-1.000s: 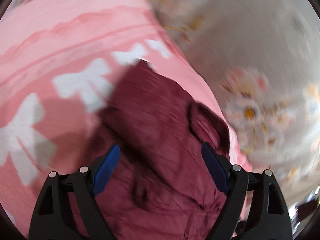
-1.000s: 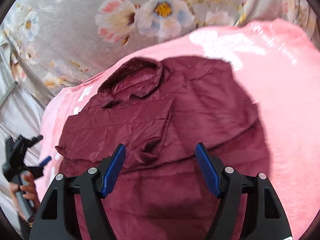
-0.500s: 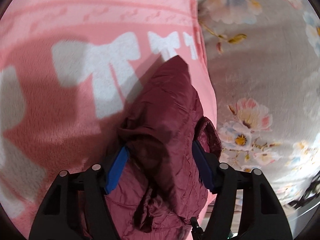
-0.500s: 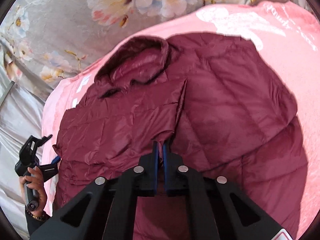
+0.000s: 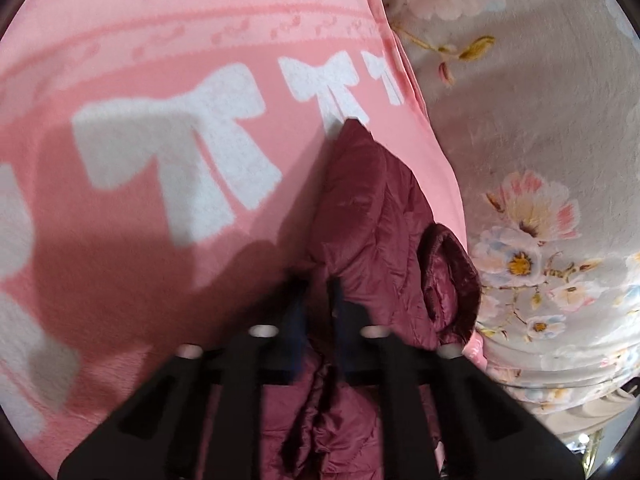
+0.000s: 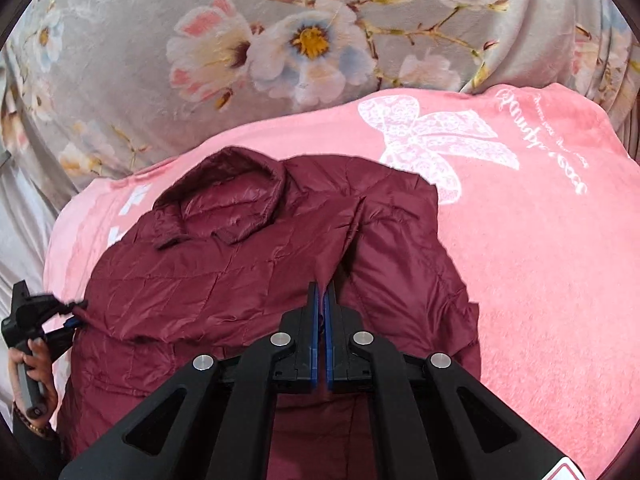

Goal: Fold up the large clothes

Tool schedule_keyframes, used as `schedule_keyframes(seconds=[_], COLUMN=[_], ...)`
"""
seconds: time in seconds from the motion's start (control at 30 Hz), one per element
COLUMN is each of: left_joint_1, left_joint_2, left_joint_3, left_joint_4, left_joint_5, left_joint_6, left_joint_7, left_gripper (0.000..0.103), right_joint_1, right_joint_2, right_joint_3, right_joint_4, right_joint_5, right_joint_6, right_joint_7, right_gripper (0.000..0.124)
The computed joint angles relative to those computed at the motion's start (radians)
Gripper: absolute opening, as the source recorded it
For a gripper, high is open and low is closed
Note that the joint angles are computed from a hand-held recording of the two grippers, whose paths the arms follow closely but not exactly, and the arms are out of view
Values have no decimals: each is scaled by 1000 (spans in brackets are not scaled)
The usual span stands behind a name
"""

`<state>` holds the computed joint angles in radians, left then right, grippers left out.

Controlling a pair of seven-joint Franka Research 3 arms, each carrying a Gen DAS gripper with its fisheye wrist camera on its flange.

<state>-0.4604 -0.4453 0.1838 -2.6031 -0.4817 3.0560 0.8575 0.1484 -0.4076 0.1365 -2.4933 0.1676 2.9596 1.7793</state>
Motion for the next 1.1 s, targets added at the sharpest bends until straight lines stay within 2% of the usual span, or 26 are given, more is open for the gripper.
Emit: schedule_keyframes(seconds=[0.07, 0.1, 0.13, 0.17, 0.2, 0.23, 0.27, 0.3, 0.37, 0.57, 0.67, 0.77, 0.83, 0.9, 1.0, 1.1], left_joint_1=[52, 95, 172, 217, 227, 211, 198, 211, 268, 328, 360, 373, 420, 435, 419, 380], left_joint_2=[-29, -43, -53, -44, -32, -16, -8, -6, -7, -13, -22, -66, -126, -164, -153, -25], left_joint_3=[-43, -84, -147, -181, -186, -169, -160, -178, -233, -289, -326, -351, -415, -444, -438, -429], left_joint_4=[-22, -32, -39, -31, -23, -23, -31, -45, -38, -6, 22, 48, 77, 113, 183, 303], left_joint_5=[33, 42, 115, 167, 186, 187, 183, 202, 275, 415, 511, 600, 715, 798, 843, 840], left_joint_6=[12, 14, -7, -47, -78, -96, -85, -57, -78, -162, -233, -344, -447, -502, -488, -463], left_joint_7=[-32, -44, -104, -132, -144, -147, -147, -157, -197, -269, -280, -269, -296, -312, -327, -294], left_gripper=[2, 1, 1, 1, 1, 0, 0, 0, 0, 0, 0, 2, 2, 2, 2, 2], right_joint_1=[23, 9, -39, -53, -32, -18, -23, -22, -35, -73, -54, -54, -65, -82, -67, -28], right_joint_2=[-26, -29, -22, 0, 19, 34, 42, 46, 51, 49, 29, -35, -89, -129, -112, -30], right_joint_3=[-25, -14, 23, 27, 2, -16, -12, -12, 3, 40, 19, 14, 16, 29, 40, 42], right_joint_4=[-28, -32, -27, -17, -13, -18, -26, -32, -42, -24, -32, -67, -88, -87, -25, 65], right_joint_5=[21, 21, -12, -24, -6, 8, -1, -4, -30, -134, -144, -144, -145, -151, -141, -120], right_joint_6=[48, 55, 26, -19, -49, -64, -63, -60, -52, -93, -104, -100, -100, -97, -98, -101], right_joint_7=[-23, -26, 1, 8, -1, -5, 3, 8, 28, 88, 78, 70, 73, 76, 66, 46], right_gripper=[1, 1, 1, 0, 0, 0, 0, 0, 0, 1, 6, 15, 15, 15, 16, 16])
